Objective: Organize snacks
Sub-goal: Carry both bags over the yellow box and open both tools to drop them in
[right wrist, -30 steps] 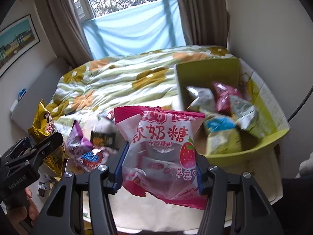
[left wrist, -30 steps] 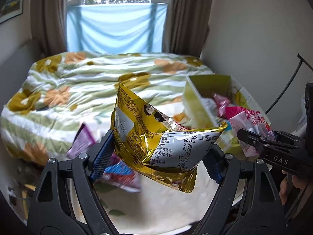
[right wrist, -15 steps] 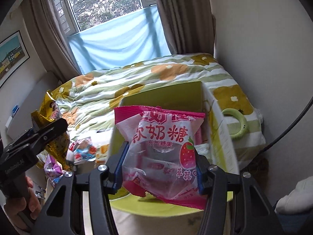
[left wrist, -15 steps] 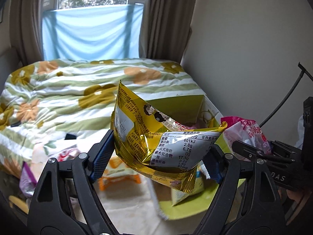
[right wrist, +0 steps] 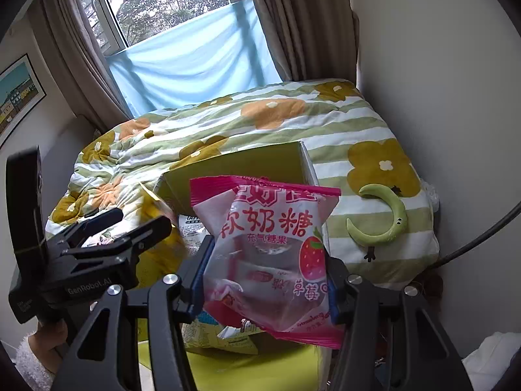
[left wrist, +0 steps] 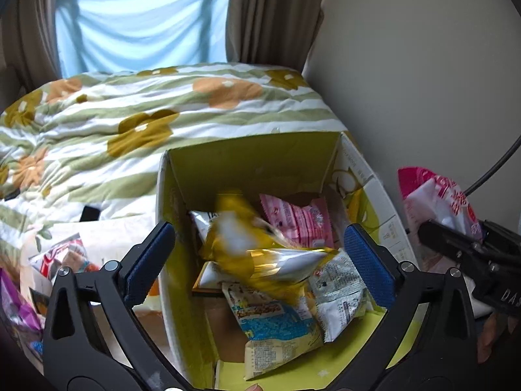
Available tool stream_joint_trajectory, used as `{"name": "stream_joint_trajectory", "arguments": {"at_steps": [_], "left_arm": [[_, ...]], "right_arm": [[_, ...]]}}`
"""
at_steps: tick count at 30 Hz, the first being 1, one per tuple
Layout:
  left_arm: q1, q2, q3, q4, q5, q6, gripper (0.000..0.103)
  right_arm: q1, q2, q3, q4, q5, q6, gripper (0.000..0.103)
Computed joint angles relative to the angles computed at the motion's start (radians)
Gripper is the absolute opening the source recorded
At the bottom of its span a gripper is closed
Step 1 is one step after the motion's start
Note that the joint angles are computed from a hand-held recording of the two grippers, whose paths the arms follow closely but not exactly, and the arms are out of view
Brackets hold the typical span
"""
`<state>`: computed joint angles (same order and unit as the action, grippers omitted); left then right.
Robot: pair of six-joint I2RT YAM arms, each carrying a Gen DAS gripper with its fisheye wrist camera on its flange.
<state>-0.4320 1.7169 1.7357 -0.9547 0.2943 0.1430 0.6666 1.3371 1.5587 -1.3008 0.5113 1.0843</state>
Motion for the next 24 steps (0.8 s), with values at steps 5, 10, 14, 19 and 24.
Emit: {"name": "stream_joint_trajectory", "arguments": {"at_steps": [5,10,14,19,24], "left_arm": [[0.031,-0.052,-0.083,0.005,-0.017,0.016,0.102],[0.068,-0.113,-0.15,0.001,-0.021,0.032,0.102],[0.079,-0.138,-0.177,-0.002,-0.037,0.039,0.102],[0.091,-0.136,-0.187,-0.021,-0.044,0.03,0.102],[0.117,-0.153,-0.195,-0.029,-0.059,0.041,0.102]], "right_arm": [[-0.055,-0.044,-0.074,0.069,-0.055,-0.057,0.052],[-0.103,-0.041,-0.1,0.126,-0.113,-0.127,0.052],[-0.162,-0.025,-0.107,0.179,-0.175,-0.213,0.052],[-0.206,0.024,-0.079,0.218,-0.228,-0.295,0.052],[-0.247,0.092,-0.039,0.248,-0.291,-0.355,0.054]]}}
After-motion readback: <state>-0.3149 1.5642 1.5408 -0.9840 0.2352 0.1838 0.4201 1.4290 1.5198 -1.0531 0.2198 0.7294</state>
